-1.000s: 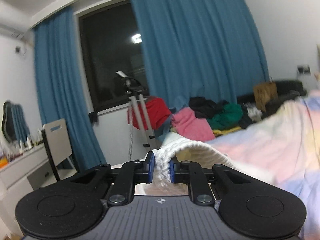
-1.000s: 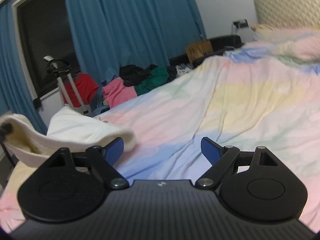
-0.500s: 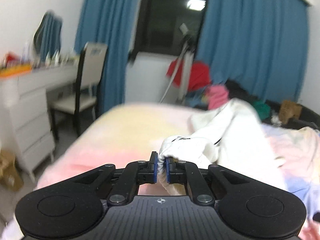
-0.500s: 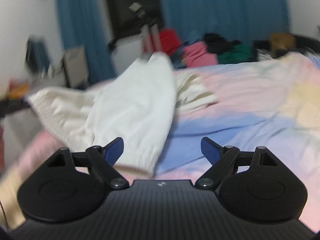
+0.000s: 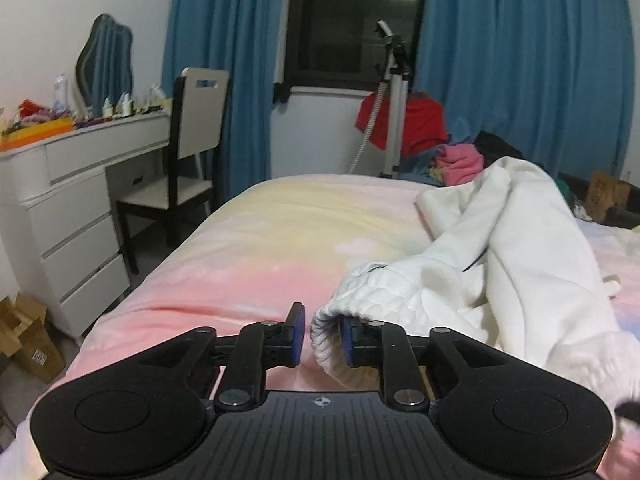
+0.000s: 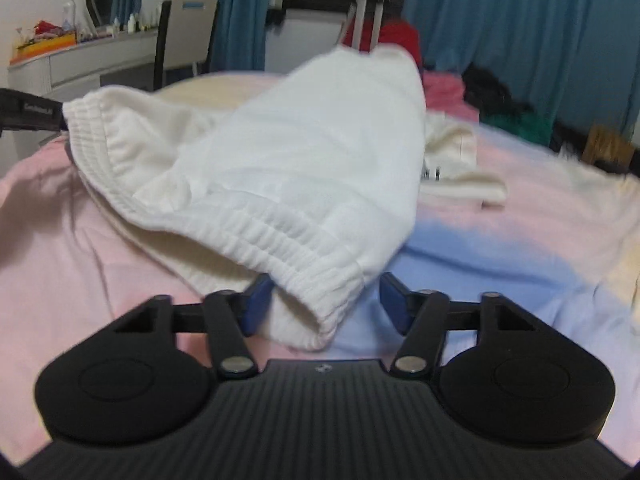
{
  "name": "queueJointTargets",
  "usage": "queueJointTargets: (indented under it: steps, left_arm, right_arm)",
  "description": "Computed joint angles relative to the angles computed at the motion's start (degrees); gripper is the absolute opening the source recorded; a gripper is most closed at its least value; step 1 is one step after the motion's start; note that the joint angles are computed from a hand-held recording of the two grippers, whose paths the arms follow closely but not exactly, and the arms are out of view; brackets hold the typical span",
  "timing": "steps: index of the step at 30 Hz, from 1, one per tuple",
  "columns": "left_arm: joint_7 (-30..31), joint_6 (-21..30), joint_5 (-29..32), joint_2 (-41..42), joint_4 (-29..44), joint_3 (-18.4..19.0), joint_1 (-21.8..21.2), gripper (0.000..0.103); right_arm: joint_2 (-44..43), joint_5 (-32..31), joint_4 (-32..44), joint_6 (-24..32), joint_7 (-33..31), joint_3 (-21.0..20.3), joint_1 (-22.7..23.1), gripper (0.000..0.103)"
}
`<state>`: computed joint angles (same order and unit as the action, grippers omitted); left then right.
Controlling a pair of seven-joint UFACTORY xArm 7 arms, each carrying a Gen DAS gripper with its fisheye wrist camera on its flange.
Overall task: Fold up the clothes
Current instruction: 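Grasp the other ribbed cuff with the right gripper while the left gripper holds its cuff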
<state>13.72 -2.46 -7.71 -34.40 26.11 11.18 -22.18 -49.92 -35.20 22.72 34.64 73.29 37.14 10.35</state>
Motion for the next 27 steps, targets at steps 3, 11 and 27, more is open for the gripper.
queueJointTargets:
  steps: [3, 11, 27]
  left_arm:
    - [1.35, -0.92, 1.26, -0.25, -0.9, -0.55, -0.04, 0.035]
    - [10.46, 3.58, 5.28, -3.22, -3.0, 0.05, -2.5, 0.049]
    - [20.2, -12.0, 14.7, -9.26, -16.25, -21.89, 8.34, 0.077]
  right_arm:
    - [-1.63, -1.21, 1.24, 3.72, 0.82, 2.35, -1.13, 0.028]
    - [-13.63, -0.42, 0.96, 11.22, 6.25, 4.12, 0.31, 0.01]
    - [-24.2, 12.07, -1.32, 24.19, 7.27, -0.55, 8.44, 0.01]
